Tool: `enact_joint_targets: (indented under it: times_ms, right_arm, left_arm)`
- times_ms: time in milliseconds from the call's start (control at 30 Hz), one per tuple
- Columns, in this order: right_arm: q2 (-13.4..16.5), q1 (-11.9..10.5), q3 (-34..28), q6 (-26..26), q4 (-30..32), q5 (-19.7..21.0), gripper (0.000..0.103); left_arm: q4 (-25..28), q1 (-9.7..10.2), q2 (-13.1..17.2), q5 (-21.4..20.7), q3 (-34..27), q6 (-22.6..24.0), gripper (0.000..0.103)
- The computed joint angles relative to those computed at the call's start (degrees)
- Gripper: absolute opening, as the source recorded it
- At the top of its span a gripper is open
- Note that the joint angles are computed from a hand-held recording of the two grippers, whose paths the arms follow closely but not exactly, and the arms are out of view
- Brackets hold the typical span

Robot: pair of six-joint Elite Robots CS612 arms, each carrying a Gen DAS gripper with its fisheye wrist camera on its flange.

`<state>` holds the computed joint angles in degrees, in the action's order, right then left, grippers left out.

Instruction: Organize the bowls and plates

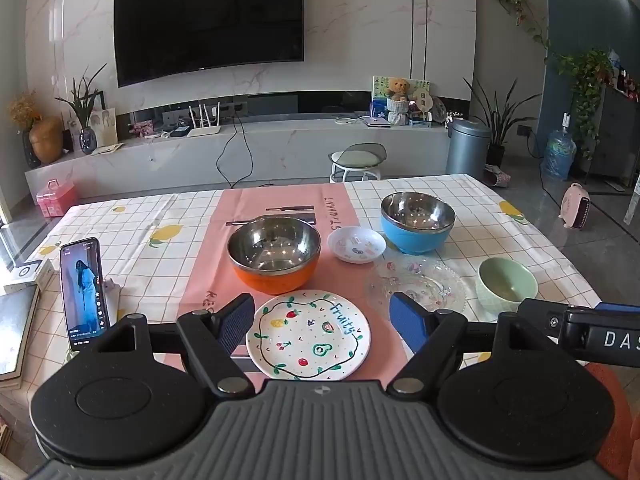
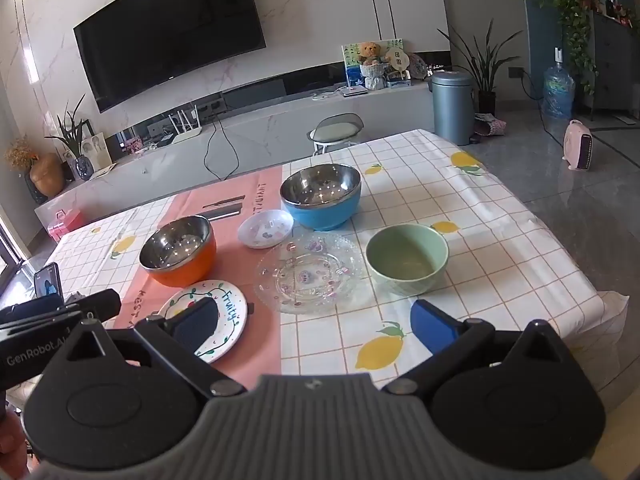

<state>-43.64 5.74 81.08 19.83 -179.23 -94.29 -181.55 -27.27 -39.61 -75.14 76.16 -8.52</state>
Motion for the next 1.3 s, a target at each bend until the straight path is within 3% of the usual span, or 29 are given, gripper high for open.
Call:
enact_joint_targets:
  times_ms: [167, 567, 633, 1300]
  right_arm:
    - [-0.39, -0.27, 0.36, 0.07, 0.35, -0.41, 0.1]
    - [-0.08, 1.44, -0.35, 1.2, 1.11, -1.95, 0.1]
    - [-0.13, -0.02, 0.05, 0.1, 1.07, 0.51, 0.1]
    - [-0.1, 0.02, -0.56, 0.01, 2.92, 1.15, 0.1]
  left_arm:
    - [0.43, 0.05, -0.07, -0.3, -0.03, -0.39, 0.09]
    - [0.56, 0.1, 0.02, -0.9, 0.03, -0.3, 0.09]
    - [0.76, 0.12, 0.02, -0.89, 0.03, -0.43, 0.09]
    - [1.07, 0.2, 0.05, -1.25, 0.01, -1.17, 0.09]
